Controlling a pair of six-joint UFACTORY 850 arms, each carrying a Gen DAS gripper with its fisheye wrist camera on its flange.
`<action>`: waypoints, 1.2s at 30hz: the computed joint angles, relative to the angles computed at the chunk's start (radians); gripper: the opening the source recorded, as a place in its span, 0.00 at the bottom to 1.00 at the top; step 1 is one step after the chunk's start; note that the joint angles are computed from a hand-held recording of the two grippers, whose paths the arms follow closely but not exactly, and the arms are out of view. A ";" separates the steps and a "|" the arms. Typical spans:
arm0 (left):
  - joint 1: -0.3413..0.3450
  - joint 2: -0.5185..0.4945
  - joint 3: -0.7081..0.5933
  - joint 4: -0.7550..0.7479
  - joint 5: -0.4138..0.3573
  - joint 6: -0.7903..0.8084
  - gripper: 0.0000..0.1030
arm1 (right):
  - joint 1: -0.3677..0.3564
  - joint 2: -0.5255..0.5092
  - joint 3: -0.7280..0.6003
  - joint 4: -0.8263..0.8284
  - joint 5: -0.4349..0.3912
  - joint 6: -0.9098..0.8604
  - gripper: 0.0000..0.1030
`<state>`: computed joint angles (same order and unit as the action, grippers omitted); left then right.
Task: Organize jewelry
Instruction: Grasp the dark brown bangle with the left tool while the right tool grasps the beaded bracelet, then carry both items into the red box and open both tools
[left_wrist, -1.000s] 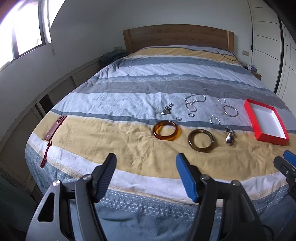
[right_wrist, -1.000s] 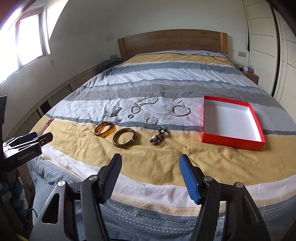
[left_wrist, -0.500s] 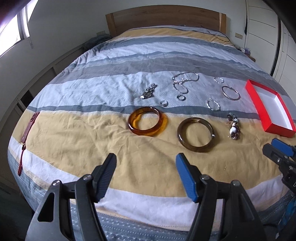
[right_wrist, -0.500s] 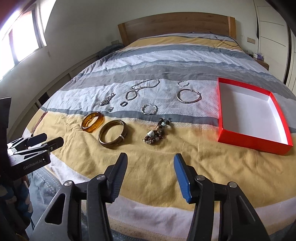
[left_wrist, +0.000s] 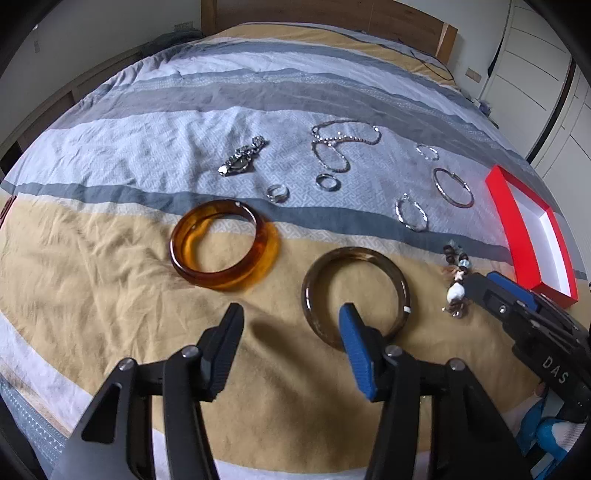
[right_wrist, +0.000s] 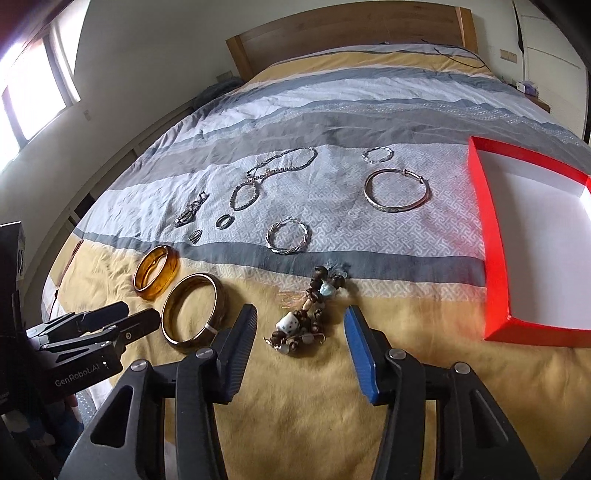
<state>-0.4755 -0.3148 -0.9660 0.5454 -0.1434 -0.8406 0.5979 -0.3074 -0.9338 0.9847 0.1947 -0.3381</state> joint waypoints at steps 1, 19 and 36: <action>0.001 -0.009 -0.006 -0.048 0.001 0.045 0.45 | -0.005 -0.010 -0.007 -0.034 -0.008 0.033 0.45; -0.041 -0.116 -0.101 0.075 -0.059 -0.062 0.08 | -0.071 -0.102 -0.055 -0.854 -0.040 0.841 0.19; -0.091 0.124 0.042 0.446 -0.155 -0.448 0.08 | 0.010 0.180 0.125 -0.265 0.036 0.269 0.09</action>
